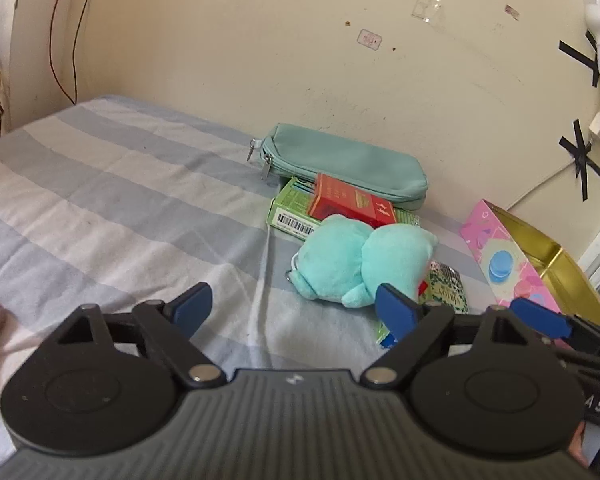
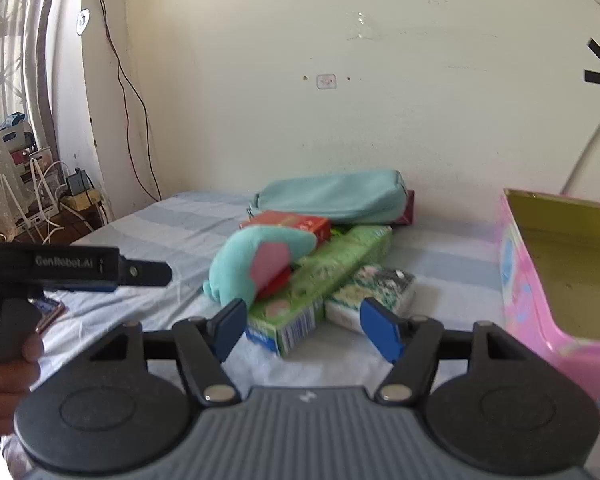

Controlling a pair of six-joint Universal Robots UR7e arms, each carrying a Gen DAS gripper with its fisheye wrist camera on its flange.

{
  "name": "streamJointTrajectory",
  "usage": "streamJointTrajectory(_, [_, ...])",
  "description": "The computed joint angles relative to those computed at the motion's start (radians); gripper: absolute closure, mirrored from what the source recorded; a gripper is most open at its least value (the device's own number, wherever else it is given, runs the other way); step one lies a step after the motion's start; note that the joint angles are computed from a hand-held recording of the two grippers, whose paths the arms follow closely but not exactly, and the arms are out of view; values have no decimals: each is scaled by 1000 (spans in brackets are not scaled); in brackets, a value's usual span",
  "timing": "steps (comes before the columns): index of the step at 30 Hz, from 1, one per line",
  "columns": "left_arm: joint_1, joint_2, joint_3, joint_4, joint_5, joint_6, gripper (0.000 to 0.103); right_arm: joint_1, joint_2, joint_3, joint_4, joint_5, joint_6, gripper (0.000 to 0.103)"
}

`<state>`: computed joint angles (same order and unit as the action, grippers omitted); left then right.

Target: Organize objects

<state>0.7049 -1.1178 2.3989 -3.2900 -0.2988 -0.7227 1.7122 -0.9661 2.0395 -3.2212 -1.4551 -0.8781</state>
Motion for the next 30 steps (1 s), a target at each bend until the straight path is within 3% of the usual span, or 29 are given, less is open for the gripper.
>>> streamJointTrajectory(5, [48,12,27,-266,-117,87,25,43,109,-182,156,-3,125,39])
streamJointTrajectory(8, [51,12,47,-316,-132,87,25,41,157,-268,308,-1,182,38])
streamJointTrajectory(10, [53,1,65,-333,-149,73,25,28,157,-261,322,51,174,44])
streamJointTrajectory(13, [34,-4,100,-390,-150,54,25,27,113,-181,282,92,24,56])
streamJointTrajectory(14, [23,-4,112,-408,-145,47,25,26,88,-140,277,116,-69,59])
streamJointTrajectory(16, [-2,-18,142,-435,-128,32,25,21,38,-54,262,152,-266,78])
streamJointTrajectory(19, [-51,-61,189,-432,-79,1,24,21,-34,51,310,126,-502,79])
streamJointTrajectory(21, [-92,-112,220,-329,-27,-77,24,10,-79,101,379,113,-585,77])
streamJointTrajectory(25, [-148,-192,262,-148,17,-212,23,-12,-119,154,388,118,-575,64])
streamJointTrajectory(28, [-138,-219,261,-58,6,-262,23,-9,-113,151,336,115,-489,54])
streamJointTrajectory(30, [-121,-211,260,-106,-17,-240,23,-1,-103,135,323,110,-440,50])
